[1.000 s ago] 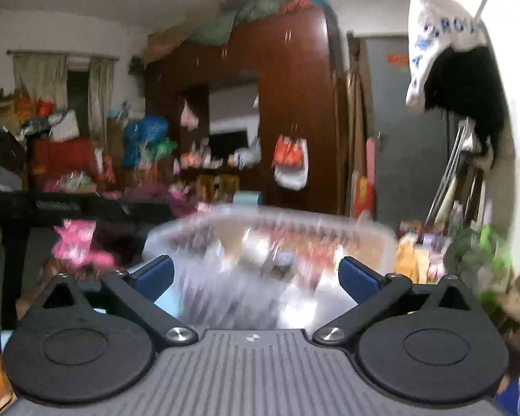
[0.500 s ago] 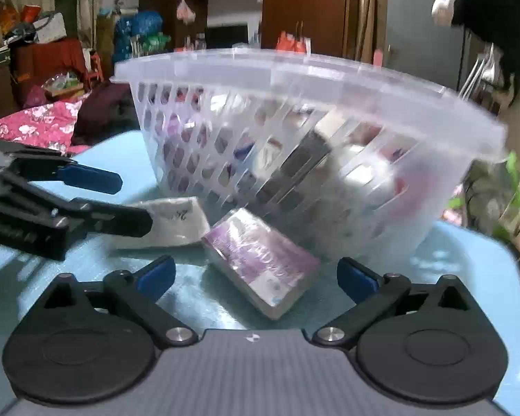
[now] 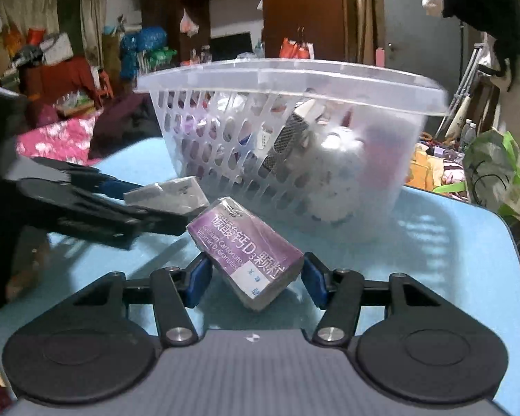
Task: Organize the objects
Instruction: 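Grasp purple tissue box with the right tool while the left tool grasps a wrapped pack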
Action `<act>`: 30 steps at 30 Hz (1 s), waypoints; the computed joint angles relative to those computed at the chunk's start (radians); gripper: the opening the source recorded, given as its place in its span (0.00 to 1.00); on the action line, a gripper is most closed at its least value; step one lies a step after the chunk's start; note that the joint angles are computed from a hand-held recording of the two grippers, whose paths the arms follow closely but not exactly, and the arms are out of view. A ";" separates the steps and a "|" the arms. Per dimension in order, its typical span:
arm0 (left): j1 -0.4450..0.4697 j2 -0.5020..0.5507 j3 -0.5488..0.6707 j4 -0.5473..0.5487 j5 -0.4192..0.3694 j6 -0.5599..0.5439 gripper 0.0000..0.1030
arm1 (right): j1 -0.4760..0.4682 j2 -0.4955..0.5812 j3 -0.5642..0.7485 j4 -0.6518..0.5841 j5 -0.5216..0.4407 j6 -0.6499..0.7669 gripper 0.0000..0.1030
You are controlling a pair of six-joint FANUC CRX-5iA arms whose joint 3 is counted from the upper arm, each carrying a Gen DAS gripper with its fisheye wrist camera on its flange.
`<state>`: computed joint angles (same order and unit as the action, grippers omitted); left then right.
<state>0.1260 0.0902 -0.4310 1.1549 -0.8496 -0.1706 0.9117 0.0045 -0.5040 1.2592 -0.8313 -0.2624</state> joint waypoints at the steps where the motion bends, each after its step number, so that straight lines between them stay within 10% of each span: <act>1: -0.011 -0.022 -0.030 0.030 0.034 -0.050 0.36 | 0.004 -0.010 -0.017 0.025 0.002 -0.039 0.59; 14: 0.099 -0.057 -0.154 0.238 -0.323 -0.318 0.36 | 0.026 -0.029 -0.092 0.185 -0.044 -0.261 0.58; 30: 0.103 -0.026 -0.145 0.303 -0.326 -0.282 0.36 | 0.023 -0.032 -0.138 0.300 -0.115 -0.398 0.58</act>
<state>0.2286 0.0639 -0.5764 1.4578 -1.1753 -0.4525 0.9345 -0.0271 -0.6421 1.5589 -0.9463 -0.6605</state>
